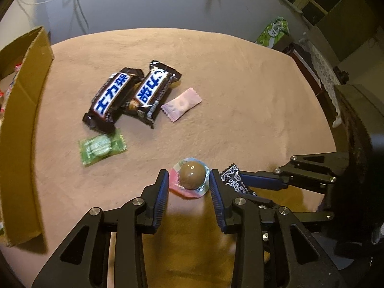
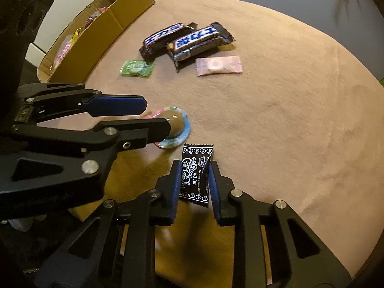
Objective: Organize snacks
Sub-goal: 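Grasp the brown ball candy with the left gripper while the right gripper grasps the black-wrapped candy, then carry the ball candy and black-wrapped candy over the cardboard box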
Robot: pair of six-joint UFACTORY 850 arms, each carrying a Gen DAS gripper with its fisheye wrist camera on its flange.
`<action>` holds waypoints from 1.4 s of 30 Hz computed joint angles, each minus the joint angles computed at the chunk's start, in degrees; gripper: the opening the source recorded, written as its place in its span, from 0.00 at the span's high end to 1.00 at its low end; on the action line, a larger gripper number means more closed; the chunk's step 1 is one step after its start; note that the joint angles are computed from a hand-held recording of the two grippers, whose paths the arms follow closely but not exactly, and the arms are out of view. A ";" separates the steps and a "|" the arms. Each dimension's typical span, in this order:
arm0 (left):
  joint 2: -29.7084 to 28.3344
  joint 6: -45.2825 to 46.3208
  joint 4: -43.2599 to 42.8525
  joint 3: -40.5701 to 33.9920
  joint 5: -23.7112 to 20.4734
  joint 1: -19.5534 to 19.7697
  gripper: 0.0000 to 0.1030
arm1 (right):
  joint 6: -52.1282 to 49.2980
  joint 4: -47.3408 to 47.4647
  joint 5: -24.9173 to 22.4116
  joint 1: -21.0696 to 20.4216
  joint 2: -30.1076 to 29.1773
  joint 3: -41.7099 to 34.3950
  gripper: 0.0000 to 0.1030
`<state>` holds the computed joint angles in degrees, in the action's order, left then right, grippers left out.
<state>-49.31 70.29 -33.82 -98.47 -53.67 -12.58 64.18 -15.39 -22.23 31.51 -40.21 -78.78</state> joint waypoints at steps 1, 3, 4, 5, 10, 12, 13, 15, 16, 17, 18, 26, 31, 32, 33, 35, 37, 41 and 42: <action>0.13 0.35 0.20 0.28 0.48 -0.22 0.69 | 0.19 -0.11 -0.14 0.02 0.09 0.14 0.77; 0.62 1.46 0.89 1.38 2.14 -0.75 0.75 | 0.43 -0.27 -0.19 0.02 0.36 0.56 0.77; 0.75 1.66 1.21 1.73 2.66 -0.93 0.75 | 0.14 -0.06 -0.32 -0.17 0.38 0.43 0.78; 1.05 2.10 1.62 2.44 3.72 -1.17 0.76 | 0.34 -0.10 -0.28 -0.20 0.48 0.56 0.78; 1.60 3.65 0.36 3.76 6.21 -1.90 0.78 | 1.59 -0.70 0.14 -0.42 0.91 1.45 0.78; 1.57 3.86 -0.23 3.80 6.34 -1.65 0.78 | 2.10 -1.02 0.43 -0.49 1.30 2.12 0.78; 1.59 3.90 -0.58 3.83 6.36 -1.38 0.78 | 2.33 -1.18 0.44 -0.51 1.42 2.27 0.78; 1.60 3.66 -0.94 3.77 6.46 -1.23 0.78 | 3.92 -2.30 0.79 -0.47 2.27 3.42 0.78; 1.54 3.52 -1.07 3.58 6.30 -1.17 0.78 | 4.67 -2.77 0.91 -0.41 2.60 3.81 0.78; 1.50 3.55 -1.21 3.41 6.17 -0.96 0.78 | 5.52 -3.32 1.07 -0.32 2.90 4.16 0.78; 1.63 3.79 -1.39 3.49 6.16 -0.55 0.78 | 5.83 -3.60 1.10 -0.34 3.09 4.29 0.78; 2.40 3.39 -3.50 2.92 5.30 1.09 0.78 | 10.54 -8.10 1.78 -0.20 5.69 6.18 0.78; 2.70 3.26 -4.96 2.36 5.24 2.31 0.78 | 11.37 -10.12 1.44 -0.40 6.32 5.71 0.78; 2.68 3.21 -5.18 2.12 5.14 2.55 0.78 | 11.02 -10.15 1.31 -0.53 6.16 5.13 0.78; 2.69 3.17 -5.44 1.84 5.05 2.83 0.78 | 10.89 -10.41 1.21 -0.57 6.04 4.67 0.78; 2.81 3.32 -6.14 1.51 4.94 3.35 0.78 | 10.99 -11.19 1.08 -0.53 6.00 3.97 0.78; 3.01 3.17 -6.84 1.24 5.13 3.71 0.78 | 10.68 -11.68 0.95 -0.57 5.75 3.01 0.78; 2.66 2.17 -8.00 -0.28 5.07 4.55 0.78 | 8.91 -12.11 0.67 -0.84 4.75 0.45 0.78; 2.59 1.94 -8.21 -0.55 5.18 4.70 0.78 | 8.51 -12.23 0.58 -0.80 4.84 0.18 0.78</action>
<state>-46.71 72.23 -42.03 -99.02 -48.49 -7.88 72.68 -27.62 -21.64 30.71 -35.36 -78.60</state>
